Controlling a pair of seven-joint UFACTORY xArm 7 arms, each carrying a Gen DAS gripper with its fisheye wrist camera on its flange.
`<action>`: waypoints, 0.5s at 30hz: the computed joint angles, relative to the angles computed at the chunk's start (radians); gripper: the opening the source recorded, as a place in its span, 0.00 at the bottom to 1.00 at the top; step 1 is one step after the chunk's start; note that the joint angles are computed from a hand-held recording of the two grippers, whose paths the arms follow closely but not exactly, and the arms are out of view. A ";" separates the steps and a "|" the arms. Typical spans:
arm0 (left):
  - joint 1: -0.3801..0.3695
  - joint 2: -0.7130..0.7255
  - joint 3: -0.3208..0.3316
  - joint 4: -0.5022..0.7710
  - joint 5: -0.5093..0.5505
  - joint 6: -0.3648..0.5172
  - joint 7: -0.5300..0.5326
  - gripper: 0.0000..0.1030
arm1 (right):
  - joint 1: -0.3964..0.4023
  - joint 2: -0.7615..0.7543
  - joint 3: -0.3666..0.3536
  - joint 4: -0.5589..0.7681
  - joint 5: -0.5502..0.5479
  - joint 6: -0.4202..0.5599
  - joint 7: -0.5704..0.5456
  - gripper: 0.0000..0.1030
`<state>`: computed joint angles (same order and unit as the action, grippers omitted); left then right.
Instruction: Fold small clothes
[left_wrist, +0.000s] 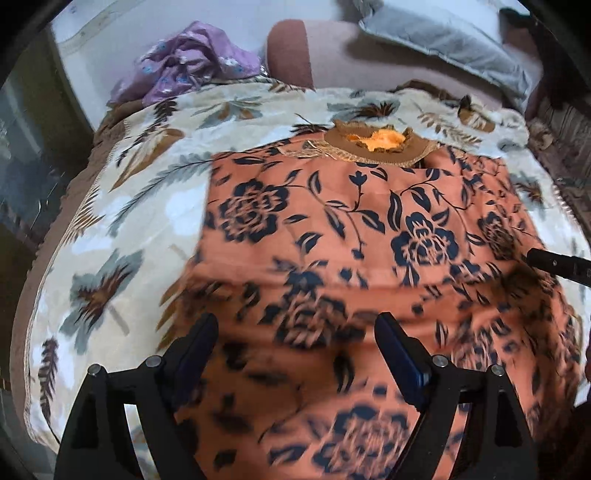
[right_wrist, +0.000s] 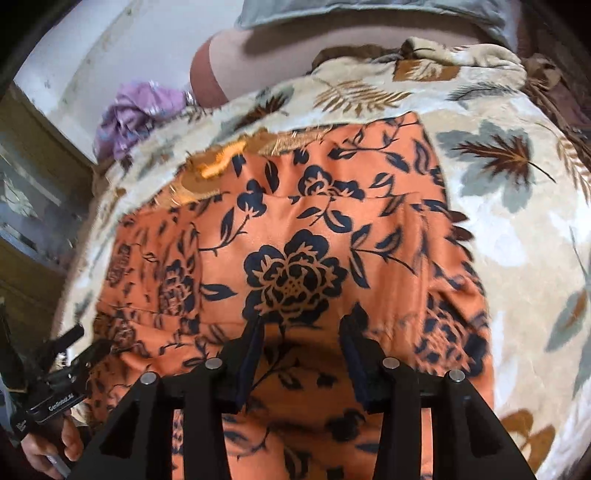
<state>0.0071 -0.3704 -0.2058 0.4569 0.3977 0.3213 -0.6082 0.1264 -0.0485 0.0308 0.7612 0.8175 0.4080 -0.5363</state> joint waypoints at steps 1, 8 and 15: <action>-0.010 -0.027 0.015 -0.020 -0.013 -0.001 0.013 0.84 | -0.004 -0.027 -0.007 -0.023 0.027 0.004 -0.024 0.46; -0.017 -0.269 0.058 -0.209 -0.105 0.009 0.083 0.84 | 0.015 -0.171 -0.068 -0.178 0.152 0.032 -0.123 0.46; -0.047 -0.264 0.003 -0.300 -0.187 -0.045 0.056 0.84 | 0.082 -0.279 -0.064 -0.333 0.089 -0.019 -0.087 0.46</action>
